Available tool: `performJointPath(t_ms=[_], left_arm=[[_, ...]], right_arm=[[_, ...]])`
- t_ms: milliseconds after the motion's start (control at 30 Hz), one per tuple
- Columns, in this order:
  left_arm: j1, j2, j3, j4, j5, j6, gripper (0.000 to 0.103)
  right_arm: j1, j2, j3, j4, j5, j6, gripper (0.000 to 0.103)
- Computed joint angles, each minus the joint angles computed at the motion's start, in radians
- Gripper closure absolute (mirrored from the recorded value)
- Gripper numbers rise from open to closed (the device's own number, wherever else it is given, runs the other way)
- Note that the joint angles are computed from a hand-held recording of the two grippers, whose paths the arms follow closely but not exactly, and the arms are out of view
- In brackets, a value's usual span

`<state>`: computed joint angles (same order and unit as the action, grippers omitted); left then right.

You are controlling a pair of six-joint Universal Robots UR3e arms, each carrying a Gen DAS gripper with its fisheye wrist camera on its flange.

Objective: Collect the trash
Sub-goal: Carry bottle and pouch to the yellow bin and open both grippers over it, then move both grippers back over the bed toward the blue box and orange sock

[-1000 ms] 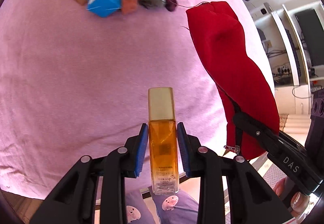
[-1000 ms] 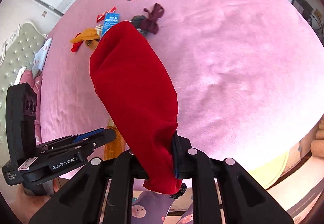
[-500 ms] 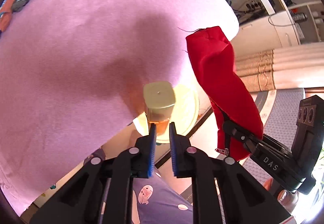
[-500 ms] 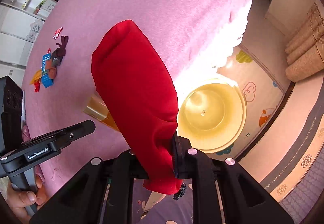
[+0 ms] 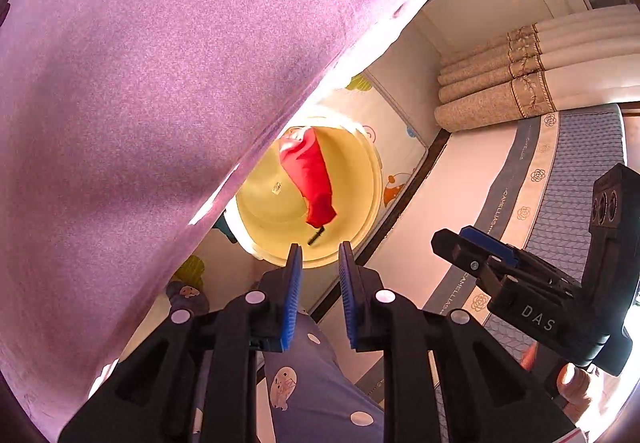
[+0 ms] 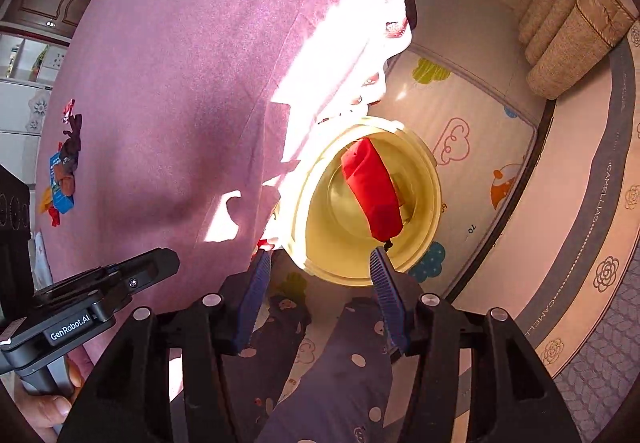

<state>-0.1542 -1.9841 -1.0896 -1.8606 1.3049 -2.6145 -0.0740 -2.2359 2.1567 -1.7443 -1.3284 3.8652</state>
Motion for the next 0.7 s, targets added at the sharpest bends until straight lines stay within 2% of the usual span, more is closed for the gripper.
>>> performJointPath(t_ms=[167, 367, 533, 700], left_arm=[[0.053, -0.002, 0.050, -0.050, 0.008, 0.031, 0.084], [0.098, -0.049, 0.190, -0.116, -0.017, 0.034, 0.082], [0.182, -0.083, 0.296, -0.169, -0.035, 0.057, 0.079], [0.305, -0.113, 0.379, -0.209, -0.033, 0.096, 0.077]], right_arm=[[0.023, 0.046, -0.030, -0.044, 0.005, 0.012, 0.052], [0.117, 0.228, -0.159, -0.132, -0.010, 0.049, 0.052], [0.224, 0.449, -0.373, -0.175, -0.034, 0.074, 0.052], [0.318, 0.717, -0.670, -0.173, -0.044, 0.070, 0.052]])
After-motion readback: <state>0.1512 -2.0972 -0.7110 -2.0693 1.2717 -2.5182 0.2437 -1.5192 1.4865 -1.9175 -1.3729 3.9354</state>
